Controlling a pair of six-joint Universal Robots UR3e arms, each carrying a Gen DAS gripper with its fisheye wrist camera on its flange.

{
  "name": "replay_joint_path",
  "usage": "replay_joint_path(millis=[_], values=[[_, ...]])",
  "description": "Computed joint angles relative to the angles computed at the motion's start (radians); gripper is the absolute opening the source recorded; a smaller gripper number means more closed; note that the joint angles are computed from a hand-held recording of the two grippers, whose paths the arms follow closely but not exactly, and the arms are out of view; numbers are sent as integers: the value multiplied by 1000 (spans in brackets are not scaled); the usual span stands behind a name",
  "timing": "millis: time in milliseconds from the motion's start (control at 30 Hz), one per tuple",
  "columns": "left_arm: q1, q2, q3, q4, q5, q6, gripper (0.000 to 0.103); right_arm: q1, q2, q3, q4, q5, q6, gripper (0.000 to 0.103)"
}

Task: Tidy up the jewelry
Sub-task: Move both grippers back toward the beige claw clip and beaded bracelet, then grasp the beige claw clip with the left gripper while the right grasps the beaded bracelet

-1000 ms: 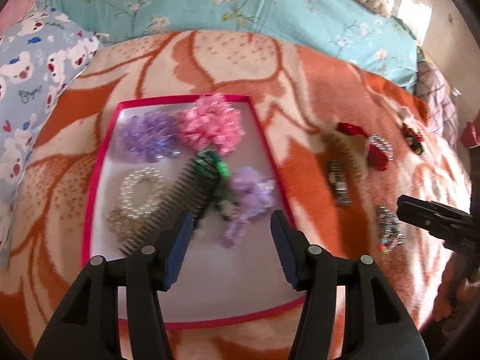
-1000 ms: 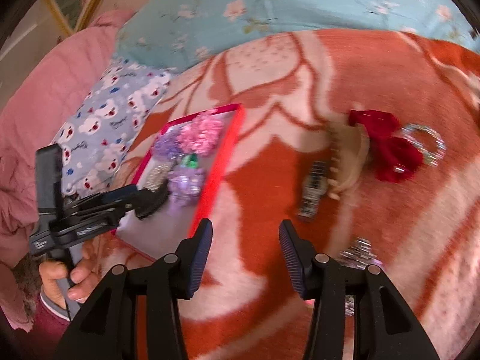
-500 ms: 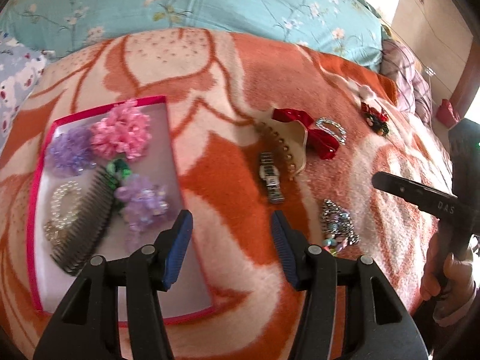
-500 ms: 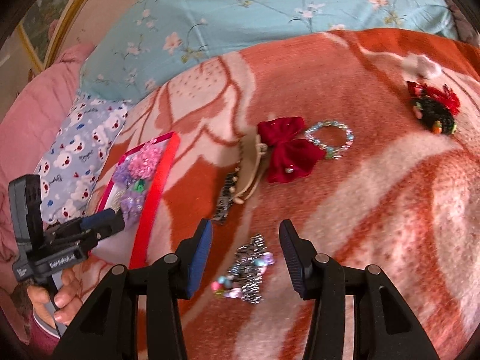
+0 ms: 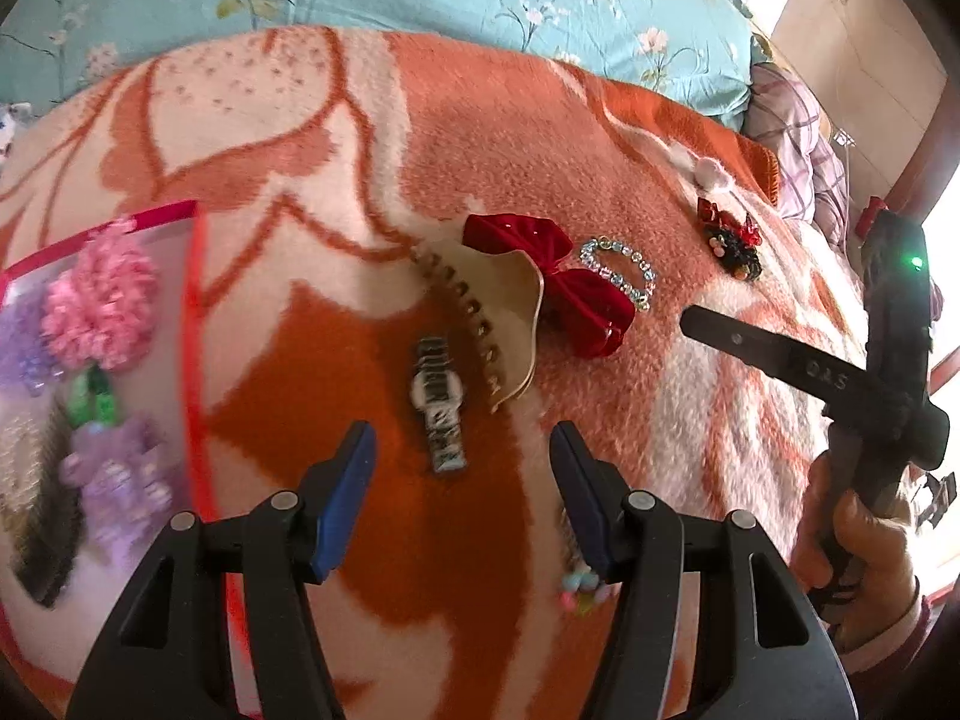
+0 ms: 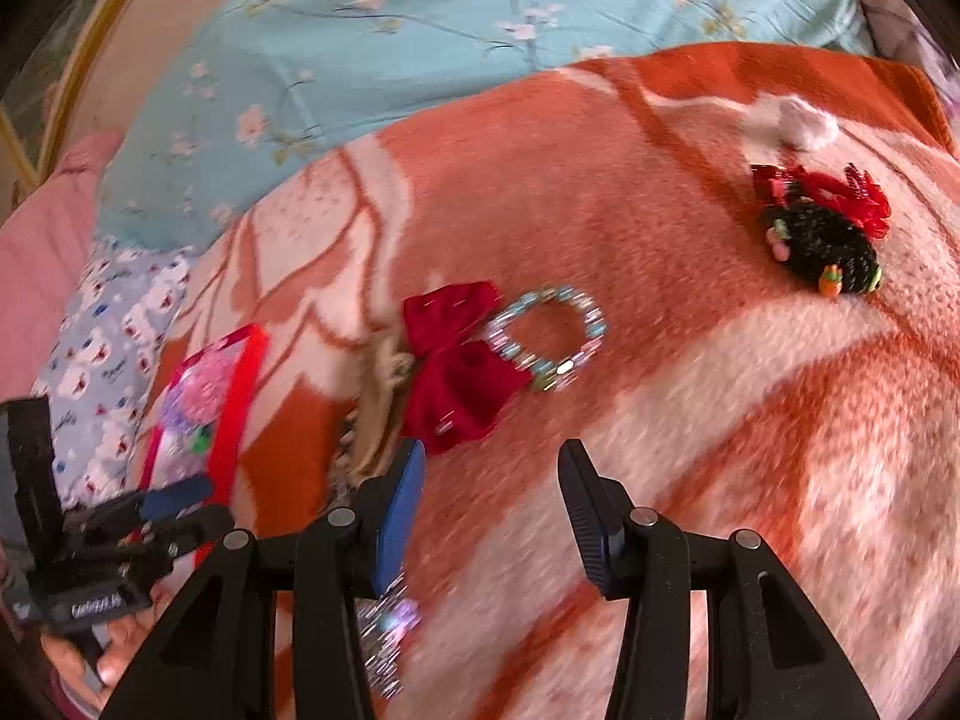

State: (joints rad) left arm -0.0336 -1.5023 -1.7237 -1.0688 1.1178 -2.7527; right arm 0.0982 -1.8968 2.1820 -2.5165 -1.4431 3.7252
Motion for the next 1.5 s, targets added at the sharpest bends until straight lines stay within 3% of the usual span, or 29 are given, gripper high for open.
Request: replay_joint_path(millis=[233,467,633,667,700,733,933,1167,1500], values=[[-130,-242,175,75,67,-118,60,-98,120,-30,-47,16,-58,46],[-201,-452,391,42,125,-179,60,-105,258,-90,-85,15,-103,43],[-194,-522,458,16,96,-200,56,-82,296,-101,-108,-25,-103,26],[-186,-522,449,23,77,-198,52,-79,298,-100,-111,-34,-102,21],[-184,-519,438,33,70,-196,50,-80,299,-97,-112,-34,-103,8],[-185,-518,434,41,71,-197,49,-85,298,-92,-118,-26,-104,7],[-189,-463,358,102,78,-183,46,-90,254,-71,-129,1,-96,7],[-128,-312,231,108,20,-135,46,-66,153,-78,-89,3,-73,7],[44,-24,60,8,-90,-16,46,45,99,-197,-1,-41,-32,7]])
